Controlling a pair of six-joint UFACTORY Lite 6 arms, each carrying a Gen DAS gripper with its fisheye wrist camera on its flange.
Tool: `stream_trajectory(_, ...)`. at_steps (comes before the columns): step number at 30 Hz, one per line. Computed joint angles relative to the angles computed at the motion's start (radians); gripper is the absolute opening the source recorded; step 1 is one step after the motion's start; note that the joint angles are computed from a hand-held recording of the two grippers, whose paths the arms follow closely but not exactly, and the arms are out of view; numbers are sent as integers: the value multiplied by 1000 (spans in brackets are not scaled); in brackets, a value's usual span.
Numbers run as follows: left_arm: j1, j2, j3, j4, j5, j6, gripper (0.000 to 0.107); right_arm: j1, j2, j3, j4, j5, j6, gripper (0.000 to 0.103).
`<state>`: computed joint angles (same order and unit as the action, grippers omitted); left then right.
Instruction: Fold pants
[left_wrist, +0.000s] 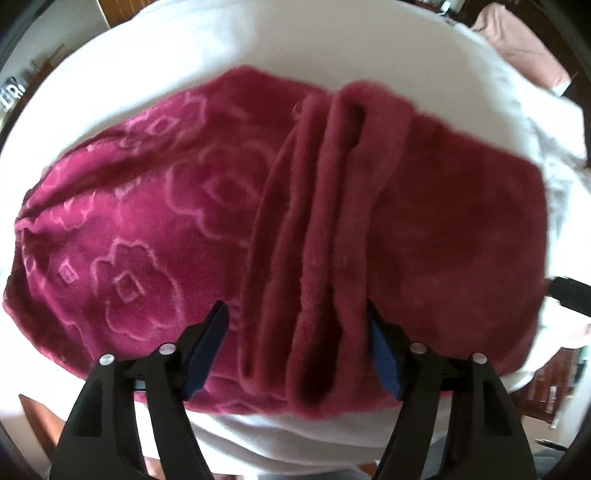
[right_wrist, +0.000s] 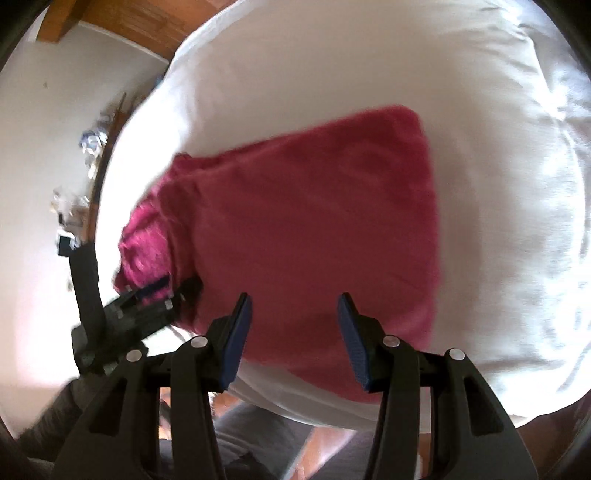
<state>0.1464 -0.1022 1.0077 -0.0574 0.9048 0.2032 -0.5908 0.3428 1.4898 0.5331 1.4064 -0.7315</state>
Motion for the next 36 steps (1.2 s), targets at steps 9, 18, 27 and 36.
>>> stream_trajectory(9,-17,-40,-43,86,-45,-151,48,-79,5,-192,-196,-74,-224,49)
stream_trajectory(18,49,-161,-24,38,54,-137,50,-70,0,-50,-97,-14,-279,49)
stream_trajectory(27,-65,-70,188,-65,72,-140,50,90,152,220,1,-100,-133,49)
stream_trajectory(36,-62,198,304,-112,-22,-144,39,183,324,383,-52,-166,-17,49)
